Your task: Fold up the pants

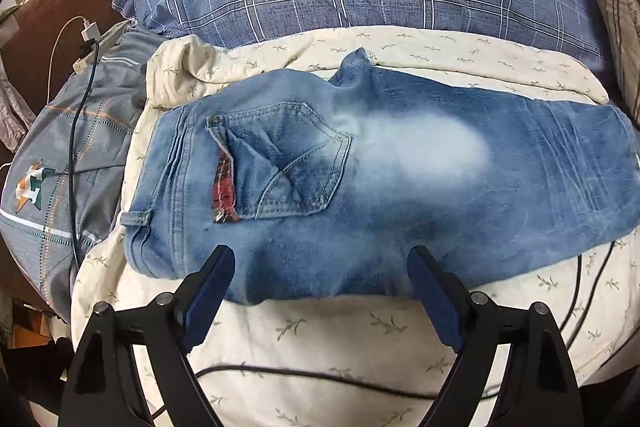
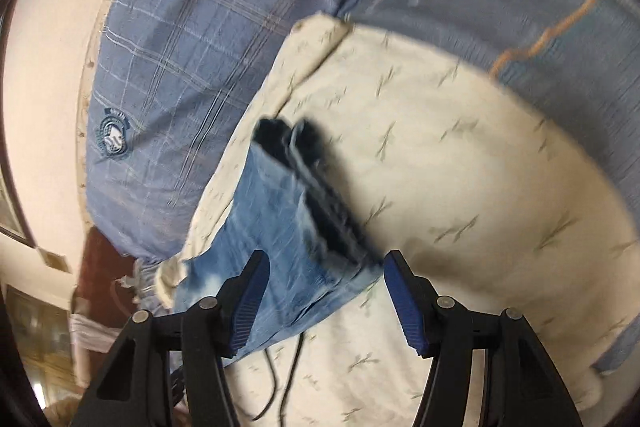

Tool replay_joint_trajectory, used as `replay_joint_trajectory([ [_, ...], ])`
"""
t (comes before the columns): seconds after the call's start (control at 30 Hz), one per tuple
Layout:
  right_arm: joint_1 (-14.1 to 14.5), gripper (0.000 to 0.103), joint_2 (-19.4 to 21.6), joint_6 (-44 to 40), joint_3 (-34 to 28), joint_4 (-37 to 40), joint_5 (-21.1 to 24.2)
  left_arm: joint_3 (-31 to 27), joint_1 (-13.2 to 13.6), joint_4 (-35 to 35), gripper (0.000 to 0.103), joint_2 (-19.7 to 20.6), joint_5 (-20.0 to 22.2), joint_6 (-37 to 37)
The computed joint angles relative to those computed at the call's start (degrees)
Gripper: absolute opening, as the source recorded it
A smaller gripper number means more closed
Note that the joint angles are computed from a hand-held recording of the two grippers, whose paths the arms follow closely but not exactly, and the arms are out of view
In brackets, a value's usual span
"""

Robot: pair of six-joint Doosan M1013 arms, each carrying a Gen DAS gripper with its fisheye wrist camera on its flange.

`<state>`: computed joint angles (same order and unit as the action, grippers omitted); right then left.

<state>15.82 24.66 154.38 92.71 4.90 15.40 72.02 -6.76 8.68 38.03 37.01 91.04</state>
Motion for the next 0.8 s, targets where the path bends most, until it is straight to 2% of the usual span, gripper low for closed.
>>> replay_joint_trajectory([
  [0.1, 0.5, 0.071, 1.1, 6.7, -1.5, -6.1, 2.5, -0.5, 0.0, 1.1, 0.089, 0.6, -0.2, -1.2],
  [0.33, 1.7, 0.071, 1.7, 20.7, -2.3, -17.4, 4.2, -2.0, 0.2, 4.7, 0.089, 3.0, 2.0, -3.5],
  [0.4, 1.8, 0.071, 1.9, 20.4, -2.8, -18.3, 5.2, -1.7, 0.2, 5.1, 0.089, 3.1, 1.3, -3.1],
  [0.5, 2.8, 0.069, 3.2, 20.0, -5.6, -22.5, 10.2, -1.3, -0.2, 7.1, 0.089, 2.9, 0.6, -3.8],
  [0.53, 3.3, 0.057, 3.7, 19.3, -6.8, -24.0, 12.6, -1.3, -0.2, 6.9, 0.089, 2.9, 0.7, -3.6],
  [0.57, 3.4, 0.025, 4.1, 16.7, -7.5, -23.2, 13.0, -1.3, -0.1, 6.0, 0.089, 2.8, 0.8, -3.2],
  [0.63, 3.4, 0.019, 4.5, 14.2, -7.6, -20.6, 11.0, -1.3, 0.3, 3.9, 0.089, 2.5, 0.8, -2.1],
  [0.7, 4.1, 0.017, 4.8, 15.8, -8.9, -24.8, 12.8, -1.0, 0.6, 2.5, 0.089, 2.0, 0.3, -1.3],
  [0.8, 5.3, 0.016, 4.5, 20.4, -9.2, -33.1, 10.1, -0.5, 1.4, 0.9, 0.089, 1.1, -1.0, -1.0],
])
